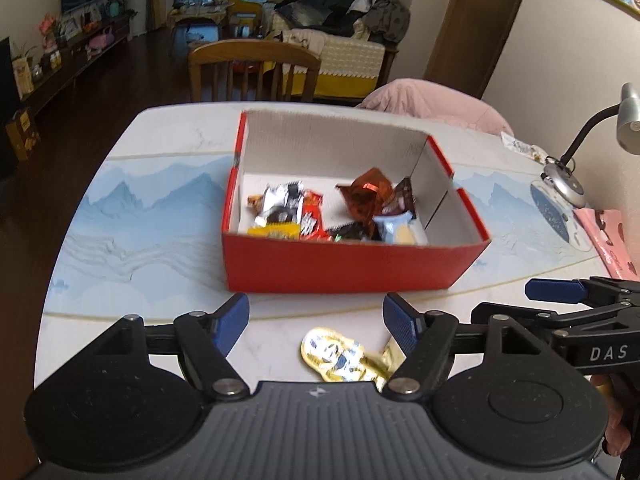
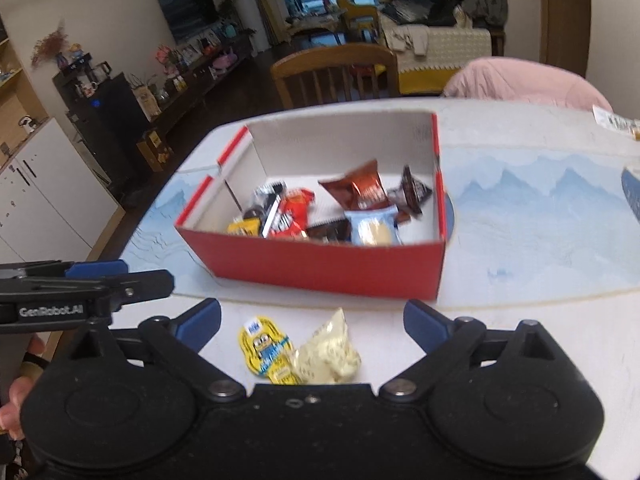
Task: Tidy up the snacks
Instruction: 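Withdraw both tools from the box toward the jelly pouch and cream bag, then grasp the yellow Minion jelly pouch with the left tool while the right tool grasps the cream bag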
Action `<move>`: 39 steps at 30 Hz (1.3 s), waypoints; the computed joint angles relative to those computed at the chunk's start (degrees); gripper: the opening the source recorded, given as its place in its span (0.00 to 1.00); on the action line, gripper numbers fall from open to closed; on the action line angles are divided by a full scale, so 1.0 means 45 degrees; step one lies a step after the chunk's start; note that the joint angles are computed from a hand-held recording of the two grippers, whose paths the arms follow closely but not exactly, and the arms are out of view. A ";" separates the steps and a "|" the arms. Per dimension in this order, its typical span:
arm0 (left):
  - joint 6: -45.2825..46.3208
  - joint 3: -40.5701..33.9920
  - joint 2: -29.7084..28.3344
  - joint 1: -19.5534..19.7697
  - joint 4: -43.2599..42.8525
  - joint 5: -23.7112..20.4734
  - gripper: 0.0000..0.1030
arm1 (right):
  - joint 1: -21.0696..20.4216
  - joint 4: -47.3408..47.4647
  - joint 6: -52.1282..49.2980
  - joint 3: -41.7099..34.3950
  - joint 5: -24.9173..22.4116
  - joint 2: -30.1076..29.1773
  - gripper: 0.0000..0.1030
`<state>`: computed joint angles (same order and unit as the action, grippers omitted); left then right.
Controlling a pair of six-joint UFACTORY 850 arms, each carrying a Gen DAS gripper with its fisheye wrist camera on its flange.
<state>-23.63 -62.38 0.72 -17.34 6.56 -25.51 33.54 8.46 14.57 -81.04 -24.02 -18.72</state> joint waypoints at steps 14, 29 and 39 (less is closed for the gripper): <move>-0.2562 0.1315 0.0061 0.0283 -0.0249 -0.0839 0.72 | 0.0133 0.0365 0.0788 -0.0096 -0.0962 -0.1364 0.92; -0.3304 0.0869 -0.0671 0.0211 -0.0145 -0.1202 0.72 | 0.0054 0.0856 -0.0423 -0.1172 -0.1646 -0.2565 0.77; -0.2932 0.0139 -0.1498 0.0146 -0.1073 -0.1587 0.72 | -0.0144 0.2210 -0.2092 -0.0917 -0.1602 -0.2436 0.54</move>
<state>-36.82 -61.75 -6.02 -16.68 1.73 -32.65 32.90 18.41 5.16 -85.17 -31.23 -29.68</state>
